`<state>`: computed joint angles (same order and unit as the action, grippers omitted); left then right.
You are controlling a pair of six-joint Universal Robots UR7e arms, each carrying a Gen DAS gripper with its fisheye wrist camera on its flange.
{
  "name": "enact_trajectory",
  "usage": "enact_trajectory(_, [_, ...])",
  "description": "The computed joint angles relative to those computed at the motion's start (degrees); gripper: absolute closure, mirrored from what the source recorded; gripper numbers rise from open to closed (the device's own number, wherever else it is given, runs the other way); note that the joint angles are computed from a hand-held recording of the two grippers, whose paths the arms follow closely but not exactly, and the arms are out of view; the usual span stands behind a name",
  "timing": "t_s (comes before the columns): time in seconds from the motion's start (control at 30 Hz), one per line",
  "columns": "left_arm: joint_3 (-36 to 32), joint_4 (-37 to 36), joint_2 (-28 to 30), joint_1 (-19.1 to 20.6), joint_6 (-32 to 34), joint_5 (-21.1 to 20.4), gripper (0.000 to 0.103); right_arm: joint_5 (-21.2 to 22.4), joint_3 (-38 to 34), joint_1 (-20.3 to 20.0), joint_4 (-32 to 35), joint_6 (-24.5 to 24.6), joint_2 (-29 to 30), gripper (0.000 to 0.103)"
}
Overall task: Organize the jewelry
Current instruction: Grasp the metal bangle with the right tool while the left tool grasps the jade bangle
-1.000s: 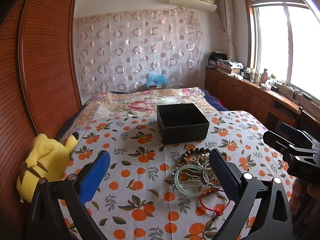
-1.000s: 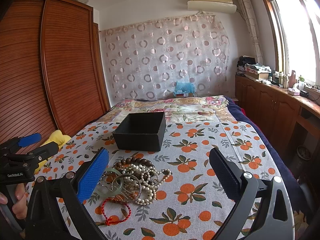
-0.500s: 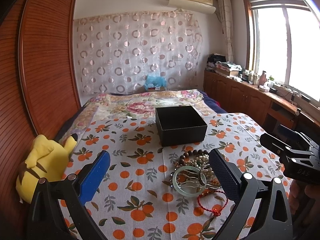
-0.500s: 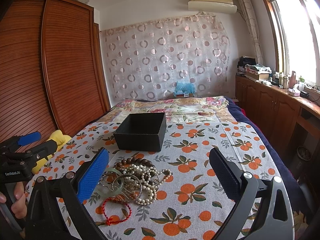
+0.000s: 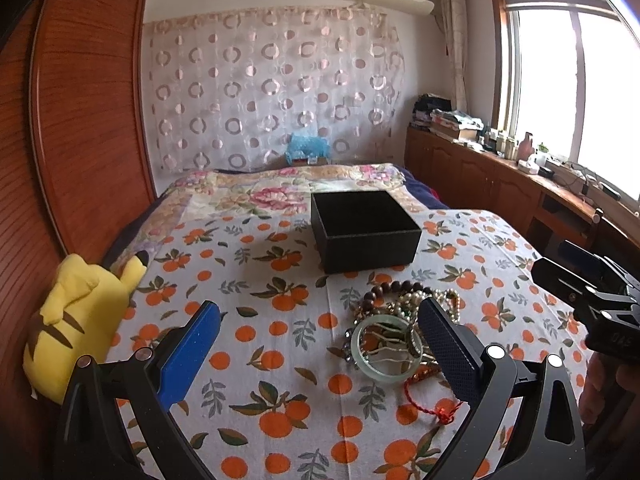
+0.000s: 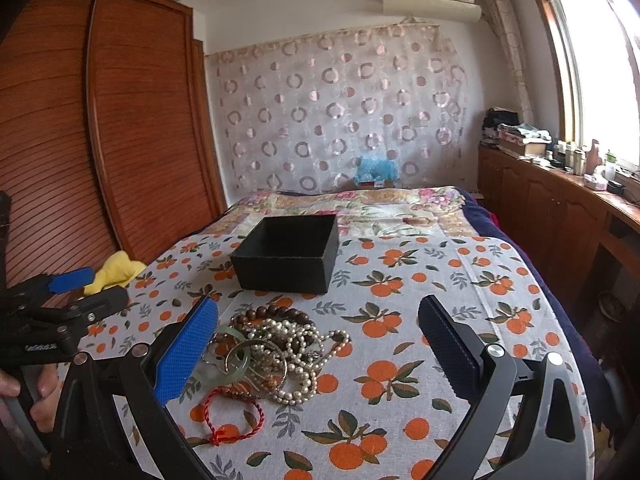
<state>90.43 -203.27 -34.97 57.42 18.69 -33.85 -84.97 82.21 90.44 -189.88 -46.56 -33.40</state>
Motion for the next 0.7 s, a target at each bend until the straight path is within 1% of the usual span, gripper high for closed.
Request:
enact_trajectory(0.07, [0.1, 1.2, -0.3, 0.7, -0.9, -0.6, 0.008, 1.2, -0.4, -0.3, 3.1, -1.1, -0.2, 0.003])
enact_trajectory(0.13, [0.4, 2.2, -0.5, 1.2, -1.6, -1.1, 0.008, 1.4, -0.8, -0.3, 5.1, -2.0, -0.2, 0.004])
enact_trajectory(0.17, [0.4, 3.2, -0.7, 1.6, -2.2, -1.4, 0.008, 1.2, -1.0, -0.4, 5.7, -2.4, -0.1, 0.006])
enact_trajectory(0.27, [0.6, 4.0, -0.8, 2.2, -2.7, -2.1, 0.008, 1.1, -1.8, -0.4, 9.1, -4.0, 0.2, 0.021])
enact_trajectory(0.3, [0.8, 4.5, -0.9, 2.4, -3.1, -2.5, 0.008, 0.6, -2.4, -0.4, 10.7, -4.7, 0.5, 0.027])
enact_trajectory(0.33, [0.9, 5.2, -1.1, 2.6, -3.7, -2.8, 0.008, 0.2, -3.0, -0.4, 11.7, -5.1, 0.8, 0.03])
enact_trajectory(0.4, [1.0, 6.5, -1.3, 3.0, -4.3, -3.2, 0.008, -0.9, -4.1, -0.4, 14.0, -5.9, 1.4, 0.043])
enact_trajectory(0.43, [1.0, 7.1, -1.2, 3.2, -4.4, -3.4, 0.008, -1.7, -4.8, -0.3, 15.5, -6.4, 1.7, 0.045])
enact_trajectory(0.5, [0.9, 8.4, -1.2, 3.6, -5.0, -4.1, 0.008, -2.9, -6.1, -0.1, 18.0, -7.5, 2.4, 0.055])
enact_trajectory(0.57, [0.9, 10.1, -1.3, 4.0, -5.9, -4.9, 0.008, -3.9, -7.5, 0.0, 20.5, -8.1, 3.1, 0.063])
enact_trajectory(0.63, [0.6, 11.3, -1.1, 4.3, -6.0, -5.2, 0.008, -4.7, -9.4, 0.1, 23.5, -8.3, 4.0, 0.073])
enact_trajectory(0.7, [0.4, 12.8, -1.2, 4.6, -6.8, -5.6, 0.008, -5.9, -11.3, 0.2, 25.8, -8.2, 5.0, 0.078])
